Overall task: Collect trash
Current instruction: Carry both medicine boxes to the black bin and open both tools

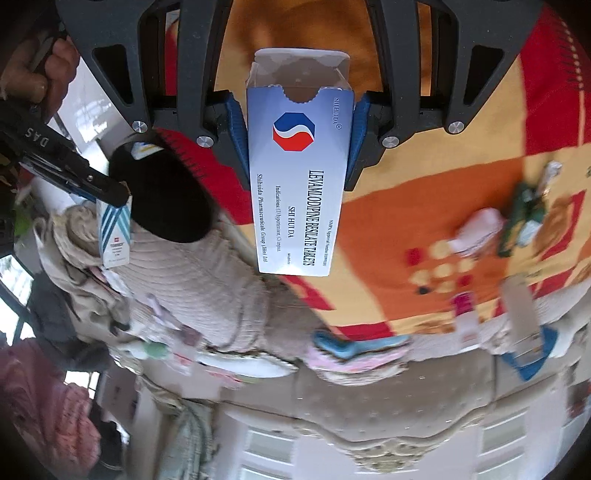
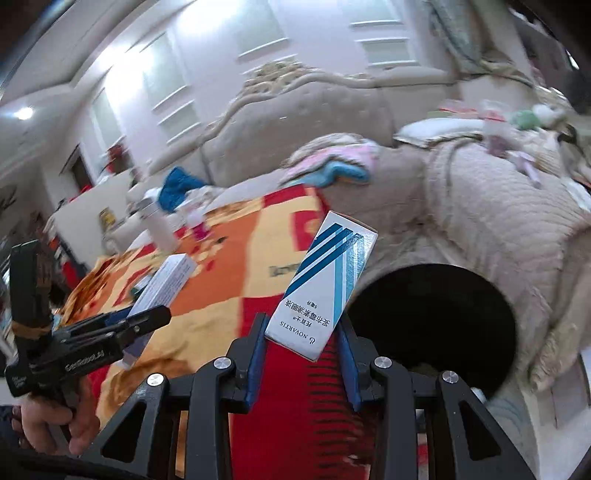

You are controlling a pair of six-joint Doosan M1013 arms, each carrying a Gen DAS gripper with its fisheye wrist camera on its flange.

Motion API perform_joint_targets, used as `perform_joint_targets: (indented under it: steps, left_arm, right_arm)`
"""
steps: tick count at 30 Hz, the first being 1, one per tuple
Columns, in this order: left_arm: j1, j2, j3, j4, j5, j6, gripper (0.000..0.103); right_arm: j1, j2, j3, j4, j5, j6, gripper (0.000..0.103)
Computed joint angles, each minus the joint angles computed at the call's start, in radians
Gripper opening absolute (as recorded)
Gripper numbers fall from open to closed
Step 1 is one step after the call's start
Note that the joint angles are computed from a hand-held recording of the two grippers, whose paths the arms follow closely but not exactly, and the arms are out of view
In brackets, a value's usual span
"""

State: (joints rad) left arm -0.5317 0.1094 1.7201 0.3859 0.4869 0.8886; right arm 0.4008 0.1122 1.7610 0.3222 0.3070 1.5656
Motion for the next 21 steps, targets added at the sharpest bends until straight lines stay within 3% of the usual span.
perform_joint_targets:
  steps: [7,9,14,21]
  left_arm:
    - [-0.037,0.070,-0.076,-0.160,-0.031,0.218,0.045]
    - [-0.044,0.095,-0.103,-0.190,-0.030,0.279,0.045]
    - [-0.040,0.156,-0.161,-0.284,-0.016,0.391,0.045]
    - [-0.026,0.206,-0.199,-0.432,0.008,0.551,0.044]
  right_arm:
    - [-0.024,-0.022,0.019,-0.422,0.039,0.481,0.035]
    - [-0.026,-0.017,0.014,-0.486,0.070,0.560,0.035]
    - [-0.033,0.007,-0.011,-0.575,0.160,0.647,0.035]
    - [-0.024,0.034,-0.036,-0.689,0.226,0.694,0.035]
